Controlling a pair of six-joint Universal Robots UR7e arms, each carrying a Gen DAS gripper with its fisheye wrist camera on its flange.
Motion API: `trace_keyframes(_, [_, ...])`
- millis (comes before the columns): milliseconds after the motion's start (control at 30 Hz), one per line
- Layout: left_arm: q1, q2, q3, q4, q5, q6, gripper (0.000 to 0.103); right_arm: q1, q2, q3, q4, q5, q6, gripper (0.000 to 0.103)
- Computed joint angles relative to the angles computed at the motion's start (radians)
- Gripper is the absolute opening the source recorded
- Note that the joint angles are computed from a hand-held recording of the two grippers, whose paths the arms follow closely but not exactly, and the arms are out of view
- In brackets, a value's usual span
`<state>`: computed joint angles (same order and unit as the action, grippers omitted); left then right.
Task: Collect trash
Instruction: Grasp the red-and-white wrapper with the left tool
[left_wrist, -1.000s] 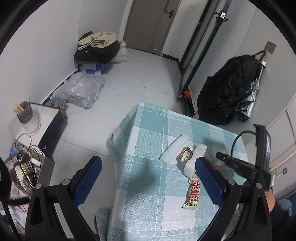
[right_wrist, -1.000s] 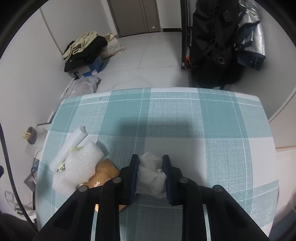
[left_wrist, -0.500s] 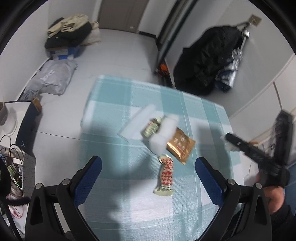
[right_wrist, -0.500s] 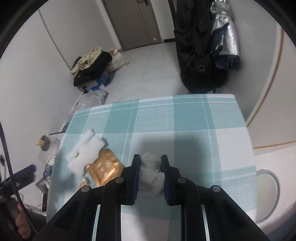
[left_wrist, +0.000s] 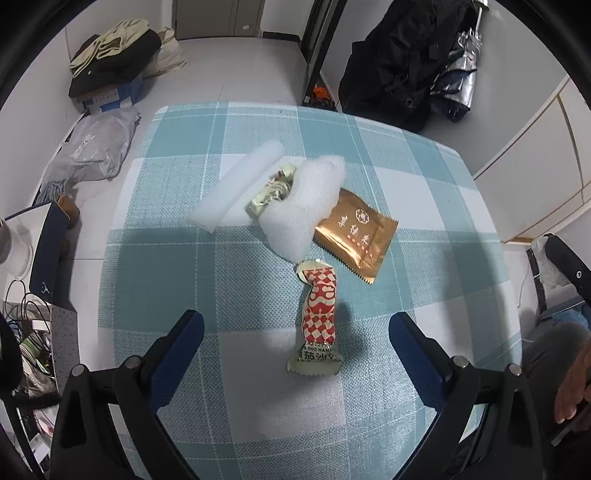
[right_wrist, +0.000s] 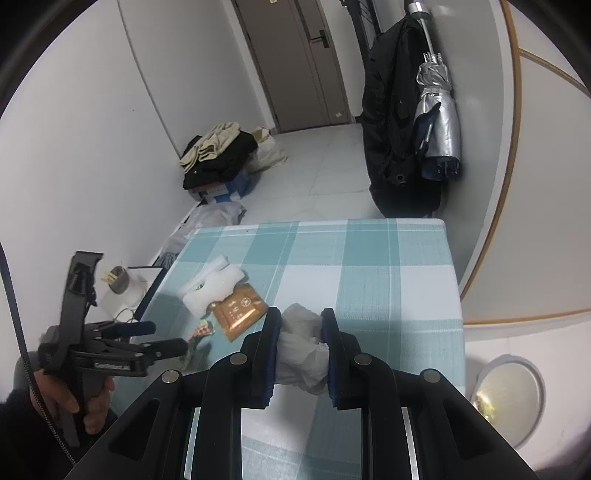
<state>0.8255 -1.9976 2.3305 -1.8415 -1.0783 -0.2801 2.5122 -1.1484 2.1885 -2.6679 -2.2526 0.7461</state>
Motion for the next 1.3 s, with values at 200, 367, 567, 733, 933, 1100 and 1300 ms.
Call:
trace_keyframes(200, [-0.017,0.008,0.017,0.022,0.015,0.015,0.083,-0.018,-0.007,0.032,-0.036,0.014,0.013,0.021])
trace_keyframes(367, [-0.050,-0.005,0.033,0.045,0.044,0.036,0.072,-0.012,-0.014,0.046,-0.084,0.010,0.003,0.021])
trace_keyframes(567, [-0.072,-0.002,0.032,0.078,0.102,0.012,0.040,-0.014,-0.018,0.047,-0.055,0.004,0.030,0.021])
trace_keyframes(733, [-0.066,0.010,0.023,0.083,0.121,0.001,0.016,-0.016,-0.036,0.057,-0.039,0.008,0.073,0.021])
trace_keyframes(933, [-0.089,-0.007,0.046,0.079,0.142,0.007,0.014,-0.006,-0.037,0.052,-0.019,0.005,0.084,0.021])
trace_keyframes(1100, [-0.090,-0.024,0.046,0.094,0.118,0.003,0.014,0.008,-0.026,0.041,-0.015,0.000,0.074,0.021])
trace_keyframes(1300, [-0.097,-0.040,0.046,0.112,0.103,-0.011,0.014,0.020,-0.024,0.038,-0.015,-0.004,0.086,0.021])
